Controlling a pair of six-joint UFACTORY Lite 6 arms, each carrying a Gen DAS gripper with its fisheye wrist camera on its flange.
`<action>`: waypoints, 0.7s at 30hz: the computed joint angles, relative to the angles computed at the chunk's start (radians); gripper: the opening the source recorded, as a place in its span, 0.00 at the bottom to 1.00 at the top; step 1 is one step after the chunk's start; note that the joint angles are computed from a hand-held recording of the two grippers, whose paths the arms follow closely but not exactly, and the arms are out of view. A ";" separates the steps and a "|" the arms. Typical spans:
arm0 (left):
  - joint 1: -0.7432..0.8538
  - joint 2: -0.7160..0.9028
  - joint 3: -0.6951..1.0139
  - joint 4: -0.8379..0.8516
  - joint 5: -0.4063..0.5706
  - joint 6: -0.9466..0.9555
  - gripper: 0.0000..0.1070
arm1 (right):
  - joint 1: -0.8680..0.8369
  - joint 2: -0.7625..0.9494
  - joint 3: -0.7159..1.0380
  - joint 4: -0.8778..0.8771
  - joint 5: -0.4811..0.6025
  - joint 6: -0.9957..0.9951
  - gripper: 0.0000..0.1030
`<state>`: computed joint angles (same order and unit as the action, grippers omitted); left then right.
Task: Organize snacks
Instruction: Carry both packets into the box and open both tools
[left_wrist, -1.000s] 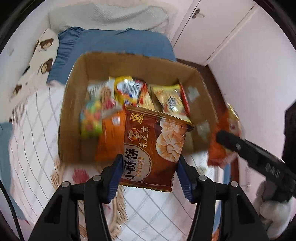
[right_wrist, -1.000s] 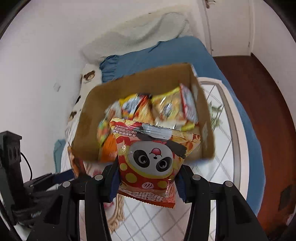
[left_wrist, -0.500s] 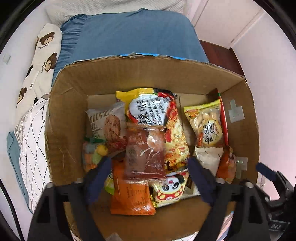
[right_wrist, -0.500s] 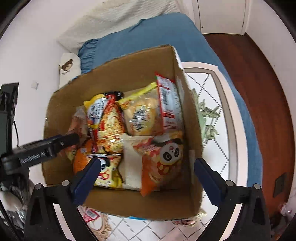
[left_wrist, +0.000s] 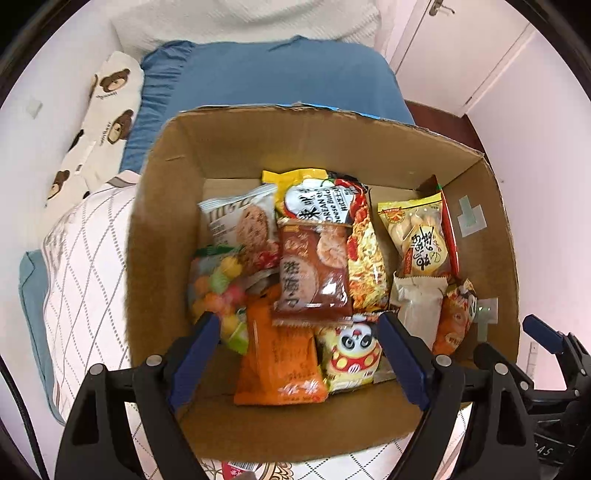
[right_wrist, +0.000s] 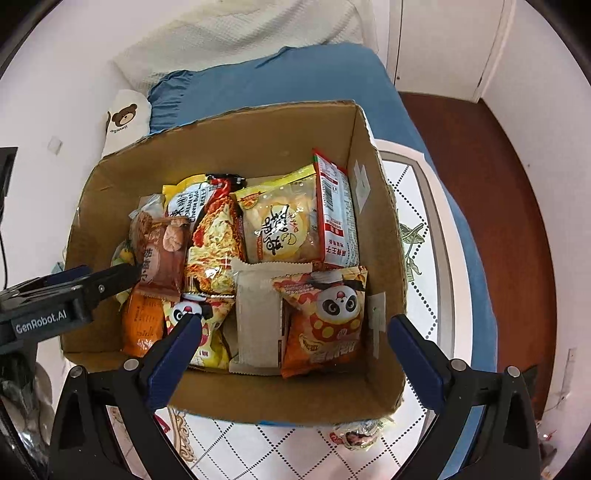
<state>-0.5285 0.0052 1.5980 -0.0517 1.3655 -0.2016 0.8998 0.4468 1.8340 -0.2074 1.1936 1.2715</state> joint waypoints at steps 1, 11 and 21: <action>-0.002 -0.023 -0.016 0.006 -0.003 -0.004 0.81 | 0.020 0.006 0.016 -0.016 0.014 0.014 0.99; -0.086 -0.289 -0.101 0.093 0.026 -0.055 0.81 | 0.205 -0.029 0.064 -0.161 0.129 0.199 0.99; -0.338 -0.434 0.002 0.233 0.161 -0.256 0.81 | 0.419 0.009 0.272 -0.287 0.369 0.319 0.99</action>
<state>-0.8668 -0.4283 1.6005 0.1809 1.5270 -0.4578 1.3187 0.4561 2.1061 -0.4943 1.5621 1.5903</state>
